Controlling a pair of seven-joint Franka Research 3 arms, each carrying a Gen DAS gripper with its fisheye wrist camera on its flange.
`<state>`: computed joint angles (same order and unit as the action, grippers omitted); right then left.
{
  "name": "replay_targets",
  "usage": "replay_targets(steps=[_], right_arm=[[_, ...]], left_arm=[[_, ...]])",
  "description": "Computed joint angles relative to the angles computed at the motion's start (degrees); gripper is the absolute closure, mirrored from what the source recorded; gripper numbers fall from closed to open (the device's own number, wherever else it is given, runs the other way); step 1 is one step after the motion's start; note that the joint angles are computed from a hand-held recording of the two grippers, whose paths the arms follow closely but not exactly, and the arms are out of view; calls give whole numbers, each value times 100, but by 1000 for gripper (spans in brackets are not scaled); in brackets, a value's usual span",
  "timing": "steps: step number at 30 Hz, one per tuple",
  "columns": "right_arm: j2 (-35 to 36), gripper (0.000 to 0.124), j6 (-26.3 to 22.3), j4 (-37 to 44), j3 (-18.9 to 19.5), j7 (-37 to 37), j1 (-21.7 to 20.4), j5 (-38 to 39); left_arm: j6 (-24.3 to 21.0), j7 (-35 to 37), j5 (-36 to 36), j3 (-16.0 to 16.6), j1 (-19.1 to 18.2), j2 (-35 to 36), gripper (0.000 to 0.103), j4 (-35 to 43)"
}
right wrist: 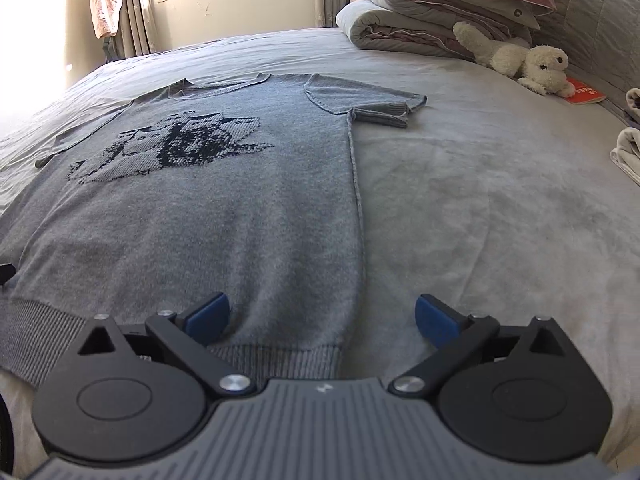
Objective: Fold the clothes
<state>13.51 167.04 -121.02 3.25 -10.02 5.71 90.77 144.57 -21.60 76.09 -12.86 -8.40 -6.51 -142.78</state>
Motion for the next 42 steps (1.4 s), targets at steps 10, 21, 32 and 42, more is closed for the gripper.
replay_targets(steps=[10, 21, 32, 42], right_arm=[[-823, 34, -1240, -809, -364, 925, -317, -982], [-752, 79, -1344, -793, -365, 1078, -365, -890], [-963, 119, -430, -927, -293, 412, -112, -397], [-921, 106, 41, -909, -205, -525, 37, 158]], left_arm=[[-106, 274, -935, -283, -103, -974, 29, -729], [860, -689, -651, -223, 525, -1880, 46, -1635], [-393, -47, -1454, -543, 139, -1702, 100, -1293], [-897, 739, -1677, -558, -29, -1400, 65, -960]])
